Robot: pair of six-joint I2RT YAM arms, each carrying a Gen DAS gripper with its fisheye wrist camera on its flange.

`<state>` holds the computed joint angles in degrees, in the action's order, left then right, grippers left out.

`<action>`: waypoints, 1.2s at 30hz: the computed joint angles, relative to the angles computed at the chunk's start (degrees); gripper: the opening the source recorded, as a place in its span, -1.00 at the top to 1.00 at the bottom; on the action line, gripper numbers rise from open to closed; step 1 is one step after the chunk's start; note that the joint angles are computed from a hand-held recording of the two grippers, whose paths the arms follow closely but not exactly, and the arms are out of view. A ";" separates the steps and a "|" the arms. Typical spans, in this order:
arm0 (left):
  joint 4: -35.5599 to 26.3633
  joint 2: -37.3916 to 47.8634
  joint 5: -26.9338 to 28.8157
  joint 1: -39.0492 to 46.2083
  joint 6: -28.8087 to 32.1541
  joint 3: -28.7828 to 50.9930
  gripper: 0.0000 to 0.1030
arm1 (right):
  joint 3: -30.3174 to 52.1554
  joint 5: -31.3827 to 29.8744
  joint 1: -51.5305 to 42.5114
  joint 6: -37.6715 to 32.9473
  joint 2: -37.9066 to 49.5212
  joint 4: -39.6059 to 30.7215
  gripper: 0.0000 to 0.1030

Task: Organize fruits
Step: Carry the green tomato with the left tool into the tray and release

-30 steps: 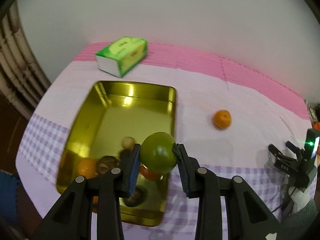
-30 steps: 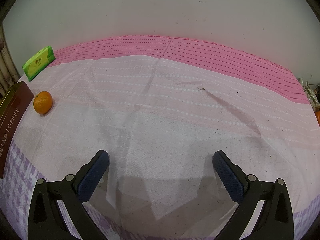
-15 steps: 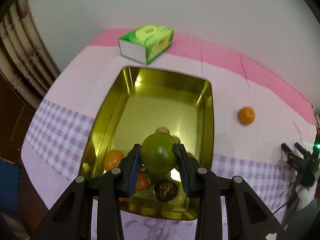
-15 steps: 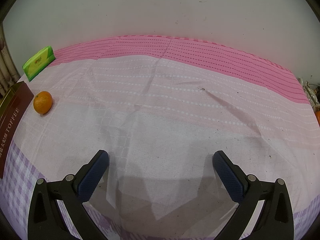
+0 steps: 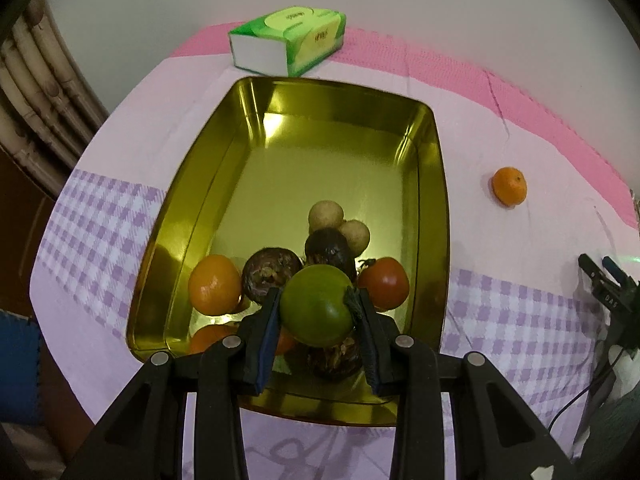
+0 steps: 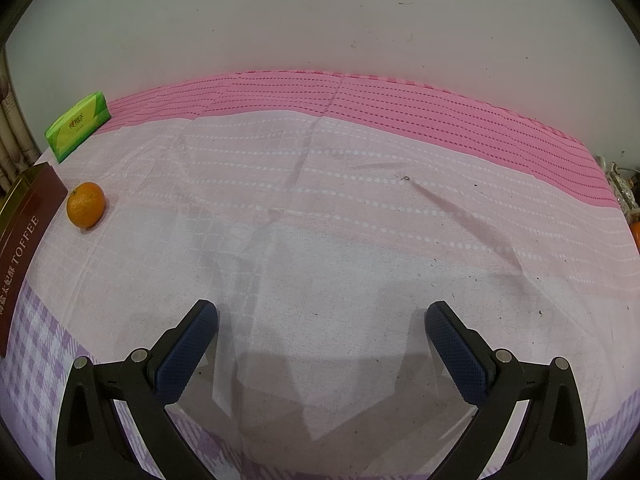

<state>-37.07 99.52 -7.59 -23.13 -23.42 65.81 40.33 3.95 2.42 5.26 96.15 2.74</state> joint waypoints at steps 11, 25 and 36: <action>1.08 1.03 -0.50 -0.40 0.60 -0.72 0.36 | 0.02 0.05 0.06 0.04 0.08 0.06 -1.00; 2.28 1.01 -0.72 -0.40 1.14 -1.30 0.29 | 0.03 0.05 0.02 0.04 0.04 0.00 -1.00; 3.33 -1.86 -0.42 -0.91 0.86 -3.25 -0.24 | 0.10 0.10 0.06 0.12 0.12 0.01 -1.00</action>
<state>-33.74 97.66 -8.01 -24.04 -22.55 62.56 40.43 4.05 2.48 5.39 96.27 2.75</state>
